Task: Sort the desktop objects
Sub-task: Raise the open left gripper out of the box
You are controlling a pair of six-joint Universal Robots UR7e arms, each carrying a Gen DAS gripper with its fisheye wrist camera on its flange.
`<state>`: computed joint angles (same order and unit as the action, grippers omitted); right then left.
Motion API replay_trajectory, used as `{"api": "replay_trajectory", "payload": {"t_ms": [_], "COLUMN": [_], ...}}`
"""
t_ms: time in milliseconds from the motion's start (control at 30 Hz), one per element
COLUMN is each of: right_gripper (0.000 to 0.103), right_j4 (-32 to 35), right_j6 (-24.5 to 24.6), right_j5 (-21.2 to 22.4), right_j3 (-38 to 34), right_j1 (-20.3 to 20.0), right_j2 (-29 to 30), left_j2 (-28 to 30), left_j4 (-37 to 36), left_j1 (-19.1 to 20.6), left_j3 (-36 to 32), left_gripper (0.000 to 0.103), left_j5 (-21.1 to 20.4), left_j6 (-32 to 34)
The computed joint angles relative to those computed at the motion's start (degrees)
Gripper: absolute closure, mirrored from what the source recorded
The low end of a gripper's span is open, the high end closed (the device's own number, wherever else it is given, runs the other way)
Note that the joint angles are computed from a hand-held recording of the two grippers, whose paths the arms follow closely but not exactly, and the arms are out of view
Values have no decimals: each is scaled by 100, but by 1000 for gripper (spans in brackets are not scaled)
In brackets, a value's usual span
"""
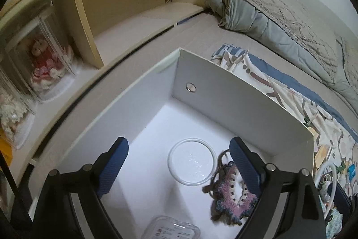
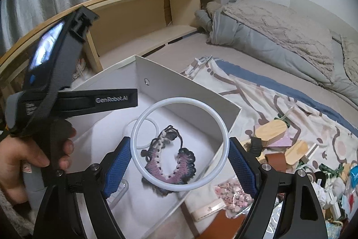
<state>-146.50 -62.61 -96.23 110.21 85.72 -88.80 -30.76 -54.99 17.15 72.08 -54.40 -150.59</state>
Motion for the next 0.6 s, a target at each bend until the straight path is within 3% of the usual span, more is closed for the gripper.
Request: {"api": "replay_trajectory", "payload": {"t_ms": [600], "right_gripper": [18], "right_j4": [-263], "right_j6": [86], "right_j5": [-357], "right_j3": [354], "right_j1": [164], "right_j2": [185], "left_j2": [-221], "left_j4": [353], "left_j1": [-467], "left_j3": [303], "left_gripper": [11], "left_j5": [-211], "left_j6": [-683]}}
